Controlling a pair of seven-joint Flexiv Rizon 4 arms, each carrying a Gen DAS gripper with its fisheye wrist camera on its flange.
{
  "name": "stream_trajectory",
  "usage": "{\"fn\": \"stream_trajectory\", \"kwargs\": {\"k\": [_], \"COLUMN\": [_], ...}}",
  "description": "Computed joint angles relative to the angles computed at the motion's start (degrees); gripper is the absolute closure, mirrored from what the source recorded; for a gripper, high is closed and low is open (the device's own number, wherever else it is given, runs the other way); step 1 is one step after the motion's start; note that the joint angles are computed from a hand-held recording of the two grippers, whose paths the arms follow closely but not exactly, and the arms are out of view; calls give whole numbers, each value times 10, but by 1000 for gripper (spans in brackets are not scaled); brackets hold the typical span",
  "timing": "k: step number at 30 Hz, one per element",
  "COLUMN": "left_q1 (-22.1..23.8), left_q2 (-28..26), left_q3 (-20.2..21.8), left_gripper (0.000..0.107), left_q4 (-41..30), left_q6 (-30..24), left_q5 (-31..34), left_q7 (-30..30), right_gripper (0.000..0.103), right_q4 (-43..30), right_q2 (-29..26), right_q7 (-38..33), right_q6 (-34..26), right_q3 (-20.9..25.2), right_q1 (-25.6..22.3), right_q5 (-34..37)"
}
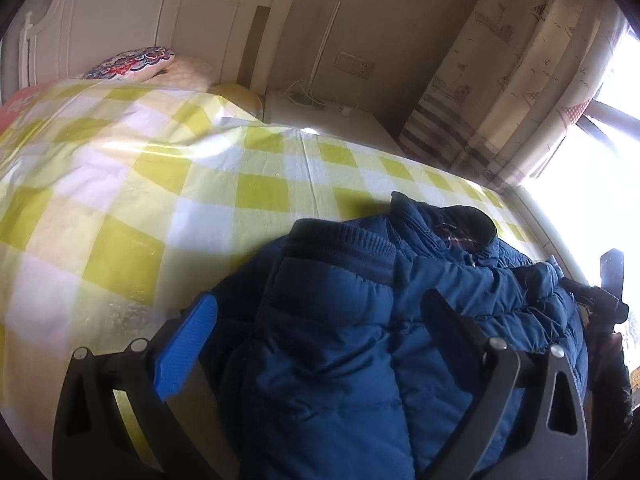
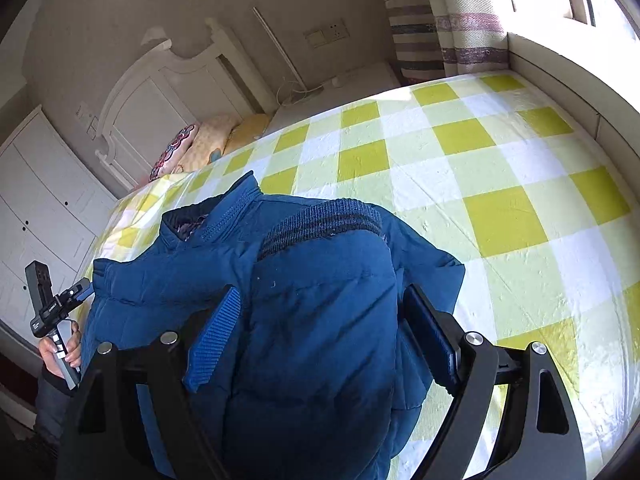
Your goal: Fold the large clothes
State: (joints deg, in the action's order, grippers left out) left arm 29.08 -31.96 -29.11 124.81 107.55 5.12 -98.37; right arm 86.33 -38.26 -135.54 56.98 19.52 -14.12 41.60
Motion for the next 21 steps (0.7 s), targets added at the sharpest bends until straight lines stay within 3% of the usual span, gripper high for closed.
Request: {"fn": "stream_trajectory", "kwargs": {"k": [3, 5, 7, 10, 12, 14, 15, 17, 18, 19, 21], "left_q1": [3, 26, 30, 2, 15, -4, -36, -113, -153, -193, -273], "left_q2": [-24, -43, -48, 3, 63, 132, 156, 165, 149, 123, 60], "left_q3": [-6, -38, -47, -28, -27, 8, 54, 133, 156, 176, 247], "left_gripper": [8, 33, 89, 93, 93, 93, 93, 93, 92, 90, 90], "left_q4": [-28, -39, -37, 25, 68, 75, 56, 5, -15, -39, -106], "left_q6": [-36, -49, -44, 73, 141, 163, 154, 109, 91, 79, 23], "left_q5": [-3, -6, -17, -21, 43, 70, 82, 32, -49, -138, -227], "left_q7": [25, 51, 61, 64, -5, -51, -78, -70, -12, 55, 90], "right_gripper": [26, 38, 77, 88, 90, 90, 90, 90, 90, 90, 90], "right_q4": [9, 19, 47, 98, 122, 115, 97, 49, 24, 4, -21], "right_q2": [3, 10, 28, 95, 158, 211, 223, 205, 177, 143, 71], "right_q7": [-18, -45, -94, -213, -289, -333, -330, -279, -222, -149, 30], "right_q6": [17, 41, 107, 144, 121, 99, 87, 125, 162, 193, 223], "right_q3": [6, 16, 31, 106, 149, 138, 112, 60, 45, 25, -41], "right_q1": [-1, -6, -6, -75, -136, -142, -122, -45, -5, 35, 115], "right_q5": [7, 20, 42, 133, 215, 280, 298, 275, 225, 161, 18]}}
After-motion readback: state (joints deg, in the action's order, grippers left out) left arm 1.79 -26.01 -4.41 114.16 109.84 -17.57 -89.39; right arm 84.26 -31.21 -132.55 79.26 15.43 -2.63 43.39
